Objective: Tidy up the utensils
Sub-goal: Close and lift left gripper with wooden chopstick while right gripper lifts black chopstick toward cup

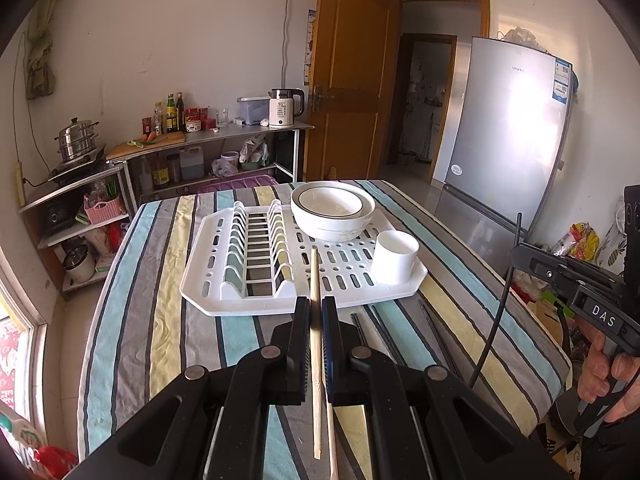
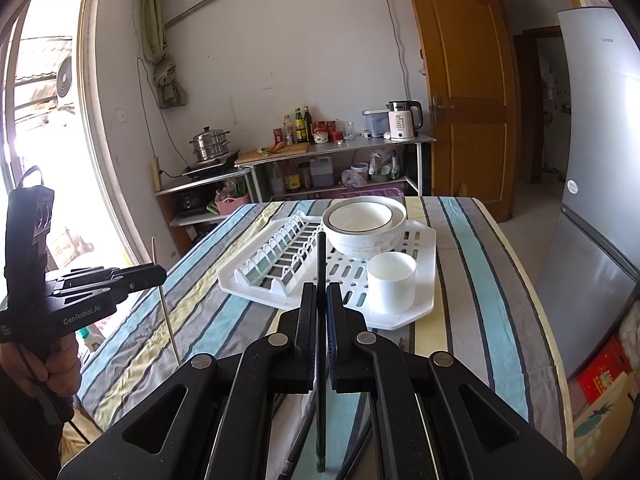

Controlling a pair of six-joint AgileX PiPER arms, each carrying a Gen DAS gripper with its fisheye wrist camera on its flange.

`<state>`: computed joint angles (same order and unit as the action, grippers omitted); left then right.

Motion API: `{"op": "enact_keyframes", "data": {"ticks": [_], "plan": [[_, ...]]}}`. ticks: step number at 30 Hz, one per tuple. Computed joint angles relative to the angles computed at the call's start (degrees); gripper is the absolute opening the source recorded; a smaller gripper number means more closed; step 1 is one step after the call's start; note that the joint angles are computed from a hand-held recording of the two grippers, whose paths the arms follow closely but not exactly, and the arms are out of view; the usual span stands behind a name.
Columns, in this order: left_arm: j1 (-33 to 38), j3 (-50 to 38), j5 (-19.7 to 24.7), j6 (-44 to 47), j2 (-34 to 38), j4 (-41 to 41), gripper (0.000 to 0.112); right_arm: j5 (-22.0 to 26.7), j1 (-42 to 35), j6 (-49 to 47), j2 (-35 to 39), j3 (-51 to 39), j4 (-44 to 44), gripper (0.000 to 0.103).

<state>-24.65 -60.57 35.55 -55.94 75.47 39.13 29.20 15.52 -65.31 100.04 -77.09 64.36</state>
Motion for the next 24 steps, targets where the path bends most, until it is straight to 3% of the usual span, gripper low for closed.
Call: {"op": "enact_keyframes", "data": {"ticks": [11, 24], "plan": [[1.83, -11.87, -1.29, 9.68, 8.09, -7.04, 0.005, 0.82, -1.17, 4.03, 3.79, -7.44, -2.79, 0.005], [8.38, -43.74, 2.13, 28.88, 28.89, -25.15, 0.005, 6.01, -2.72, 21.48, 15.85, -32.44, -16.59, 0.005]]}}
